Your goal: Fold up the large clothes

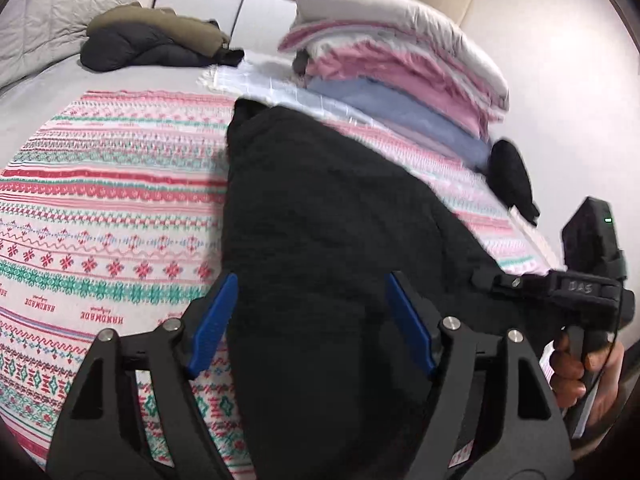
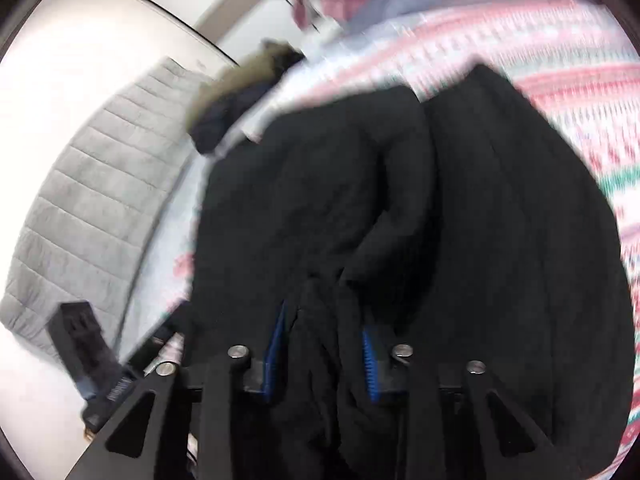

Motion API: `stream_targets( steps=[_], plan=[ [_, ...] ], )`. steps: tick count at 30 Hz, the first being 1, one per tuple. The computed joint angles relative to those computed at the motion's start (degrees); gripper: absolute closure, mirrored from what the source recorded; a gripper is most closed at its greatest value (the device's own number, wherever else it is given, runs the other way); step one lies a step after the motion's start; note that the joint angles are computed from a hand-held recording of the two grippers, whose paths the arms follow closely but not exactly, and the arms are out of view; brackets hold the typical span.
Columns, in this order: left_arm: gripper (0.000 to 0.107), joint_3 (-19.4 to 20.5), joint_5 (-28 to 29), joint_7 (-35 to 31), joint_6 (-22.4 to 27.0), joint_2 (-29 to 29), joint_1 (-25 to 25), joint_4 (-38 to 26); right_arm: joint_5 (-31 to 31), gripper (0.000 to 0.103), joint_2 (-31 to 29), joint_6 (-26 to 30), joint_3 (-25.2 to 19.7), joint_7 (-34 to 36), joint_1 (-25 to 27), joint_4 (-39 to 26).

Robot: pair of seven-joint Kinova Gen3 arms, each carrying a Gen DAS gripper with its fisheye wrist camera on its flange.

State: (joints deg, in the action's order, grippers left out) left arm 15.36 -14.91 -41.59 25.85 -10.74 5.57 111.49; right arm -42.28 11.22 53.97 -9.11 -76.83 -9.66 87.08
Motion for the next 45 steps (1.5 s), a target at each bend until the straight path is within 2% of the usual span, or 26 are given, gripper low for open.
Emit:
stream_targets(
  steps=[2,4,7,9,11,14,16,18,20,21,23,25,28,31,34,36,39,41,43,45],
  plan=[
    [0.033,2.86,-3.02,4.22,-3.29,-1.34,-2.47,1.26,-3.23,0.077,-3.21,-4.66,-3.06,4.66,2.96,1.94],
    [0.036,3.88,-3.05,5.33,-6.15,-2.3,-3.12,2.08,-7.27,0.077,-7.09,-8.14,-3.92,9.32,4.79,3.71],
    [0.04,2.57,0.09,1.46,-8.14,-0.89,-0.01,1.04,-10.46,0.078,-11.7,-11.19,2.08,16.15,1.6,6.74],
    [0.042,3.78,-1.43,0.93,-7.31,0.94,1.05,-0.52,-12.59,0.078,-12.36,-10.24,5.27,17.82,1.89,8.03],
    [0.043,4.91,-5.78,2.2,-5.93,3.17,2.75,-2.23,-12.61,0.077,-11.92,-9.23,7.77,16.34,3.26,9.57],
    [0.043,2.69,-11.8,3.6,-3.59,6.81,9.44,-4.49,-8.12,0.077,-8.69,-7.24,9.99,9.99,4.48,9.24],
    [0.043,4.81,-16.46,5.72,-1.11,8.59,9.94,-5.72,-5.39,0.075,-4.18,-3.06,12.64,5.33,4.35,7.35],
    [0.043,9.3,-21.12,7.42,3.2,10.38,8.11,-7.41,-4.27,0.067,-0.49,-0.19,11.04,2.65,6.89,6.97],
    [0.043,9.78,-23.86,8.91,4.61,11.02,8.68,-7.58,-6.2,0.063,0.2,0.11,7.31,3.29,11.27,7.4],
    [0.043,8.76,-23.83,9.04,4.05,10.93,9.35,-7.33,-6.86,0.059,0.27,1.24,7.03,2.95,12.27,6.91],
    [0.043,6.78,-21.07,6.81,3.27,10.35,10.18,-7.19,-6.88,0.057,-0.7,3.04,8.85,1.36,11.83,6.05],
    [0.043,4.7,-18.0,4.26,2.62,9.77,11.06,-7.18,-8.02,0.057,-3.84,1.52,11.38,3.49,10.25,7.41],
    [0.043,2.14,-16.14,2.92,1.57,9.37,12.84,-6.7,-14.52,0.056,-6.54,2.61,8.17,10.48,15.43,9.12],
    [0.043,0.84,-18.22,4.2,2.61,9.81,15.0,-7.12,-19.41,0.056,-5.23,6.36,5.76,15.16,18.42,8.63],
    [0.043,-0.26,-18.18,4.14,3.16,9.79,16.21,-7.47,-16.73,0.056,-2.12,9.79,9.37,11.69,14.19,6.76],
    [0.043,-0.88,-17.0,3.08,3.23,9.5,16.42,-7.64,-14.28,0.057,-0.21,10.88,7.89,9.5,14.59,5.85],
    [0.043,-1.78,-14.18,0.93,2.73,8.59,15.79,-7.55,-14.45,0.058,2.55,14.56,4.05,10.04,18.33,3.9],
    [0.043,-1.94,-13.76,1.92,2.29,8.01,14.76,-7.12,-10.72,0.062,2.09,13.48,6.04,6.55,16.17,3.67],
    [0.043,-2.29,-12.48,2.5,1.43,7.37,13.58,-6.44,-7.0,0.058,0.7,10.81,8.51,3.67,13.26,4.36],
    [0.043,-3.33,-8.54,0.87,-0.03,6.63,12.39,-5.64,-7.0,0.058,1.23,11.68,7.1,3.79,14.06,3.38]
  ],
)
